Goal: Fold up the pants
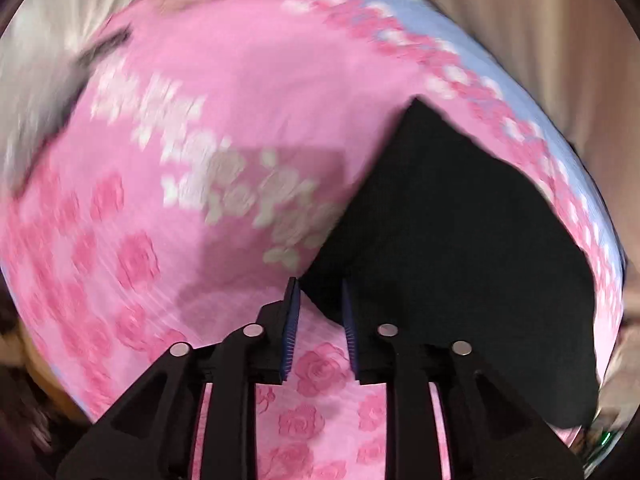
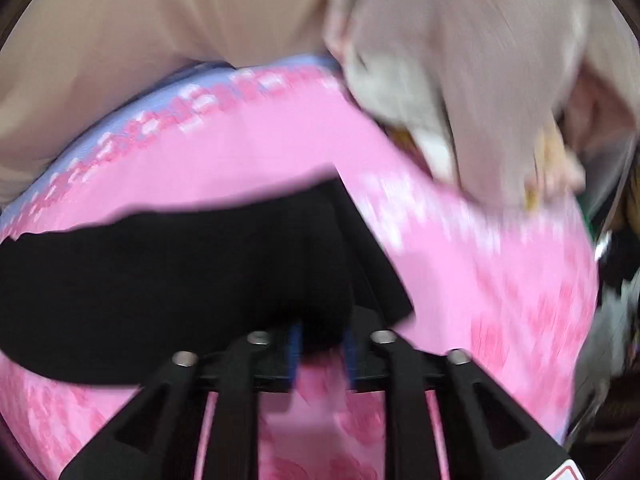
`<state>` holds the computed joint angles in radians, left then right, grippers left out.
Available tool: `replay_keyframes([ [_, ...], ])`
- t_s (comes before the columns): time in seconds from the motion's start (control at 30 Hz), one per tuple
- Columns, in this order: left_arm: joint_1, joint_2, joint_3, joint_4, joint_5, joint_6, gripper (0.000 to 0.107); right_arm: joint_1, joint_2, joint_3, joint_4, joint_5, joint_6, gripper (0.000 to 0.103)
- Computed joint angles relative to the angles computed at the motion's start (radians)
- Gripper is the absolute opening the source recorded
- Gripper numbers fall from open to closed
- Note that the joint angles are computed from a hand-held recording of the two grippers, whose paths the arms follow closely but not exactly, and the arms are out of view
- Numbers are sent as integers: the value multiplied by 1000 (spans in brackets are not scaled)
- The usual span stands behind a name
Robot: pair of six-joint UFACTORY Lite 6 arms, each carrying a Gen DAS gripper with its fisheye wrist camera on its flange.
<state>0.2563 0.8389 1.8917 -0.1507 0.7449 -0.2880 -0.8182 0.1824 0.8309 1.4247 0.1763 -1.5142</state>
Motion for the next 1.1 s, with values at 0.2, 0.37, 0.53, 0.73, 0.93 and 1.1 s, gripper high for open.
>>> replay_keyframes([
  [0.2,-90,-154,-81,416,-35,-444,51,-158,-236,-193,167,216,-152,57],
  [0.37,-158,-295,-194,772,-9,-795,81,-267,-193,-149,128,408,-90,59],
  [0.53,-257,-326,-224,747,-52,-699,81,-444,-22,-47,150,830,-50,59],
  [0.73,-464,-138,-21,722,-27,-616,82,-240,146,184,-39,546,171,45],
  [0.93,-581,65,254,611,30,-497,82,9,-228,42,148,249,-185,10],
  [1.1,-636,239,477,631,123,-480,82,35,1,111,187,-124,-309,36],
])
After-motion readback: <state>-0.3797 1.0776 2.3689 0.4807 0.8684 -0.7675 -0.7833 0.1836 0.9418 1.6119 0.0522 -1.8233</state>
